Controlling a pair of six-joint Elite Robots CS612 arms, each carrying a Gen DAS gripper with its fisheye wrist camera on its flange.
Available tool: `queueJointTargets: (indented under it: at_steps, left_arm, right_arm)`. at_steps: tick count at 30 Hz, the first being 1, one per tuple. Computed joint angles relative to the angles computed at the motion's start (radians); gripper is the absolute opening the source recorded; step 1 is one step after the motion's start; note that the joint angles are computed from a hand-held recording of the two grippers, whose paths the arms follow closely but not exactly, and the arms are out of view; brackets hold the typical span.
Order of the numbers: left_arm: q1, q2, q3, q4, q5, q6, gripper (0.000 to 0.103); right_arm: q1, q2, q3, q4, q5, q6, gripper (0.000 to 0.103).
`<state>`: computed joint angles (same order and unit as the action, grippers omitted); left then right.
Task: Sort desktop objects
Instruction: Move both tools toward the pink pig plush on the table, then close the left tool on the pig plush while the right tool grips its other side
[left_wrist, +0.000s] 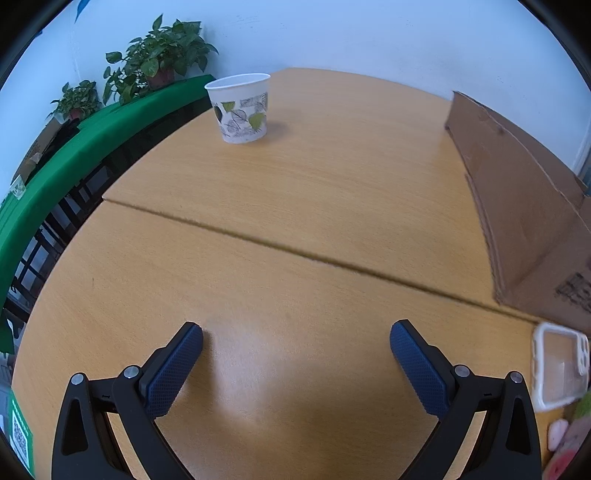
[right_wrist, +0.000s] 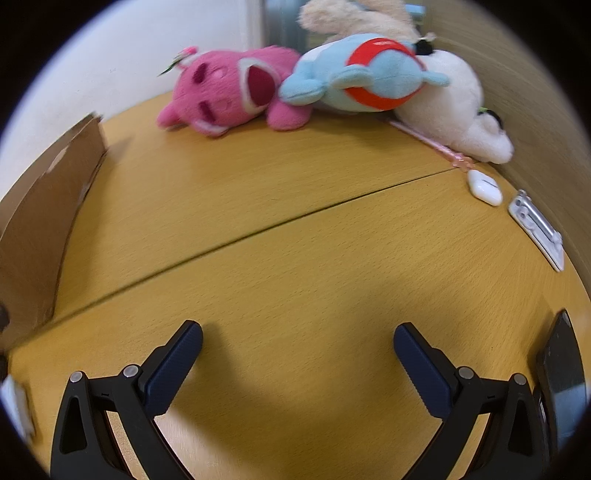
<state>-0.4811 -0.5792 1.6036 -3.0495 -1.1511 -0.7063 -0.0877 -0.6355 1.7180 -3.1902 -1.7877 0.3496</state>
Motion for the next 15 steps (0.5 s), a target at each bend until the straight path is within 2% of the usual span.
queueJointTargets:
  at_steps: [3, 6, 9, 12, 13, 15]
  left_arm:
    - [-0.040, -0.030, 0.072, -0.140, 0.019, 0.023, 0.103]
    - [-0.077, -0.092, 0.150, -0.276, -0.054, 0.052, 0.103]
    - [-0.104, -0.143, 0.200, -0.386, -0.171, 0.033, 0.103]
    - [-0.140, -0.160, 0.216, -0.460, -0.239, 0.049, 0.103]
    - [-0.153, -0.158, 0.212, -0.461, -0.262, 0.059, 0.103]
    - [-0.174, -0.142, 0.186, -0.421, -0.332, 0.084, 0.103]
  right_arm:
    - [-0.007, -0.036, 0.047, 0.047, 0.023, 0.048, 0.103]
    - [-0.005, -0.072, 0.100, 0.015, 0.096, -0.004, 0.102]
    - [0.019, -0.119, 0.173, -0.127, 0.147, -0.099, 0.103]
    - [0.028, -0.156, 0.240, -0.320, 0.267, -0.167, 0.103]
    - [0.028, -0.165, 0.255, -0.385, 0.335, -0.187, 0.103]
    - [0.033, -0.170, 0.265, -0.452, 0.416, -0.217, 0.103]
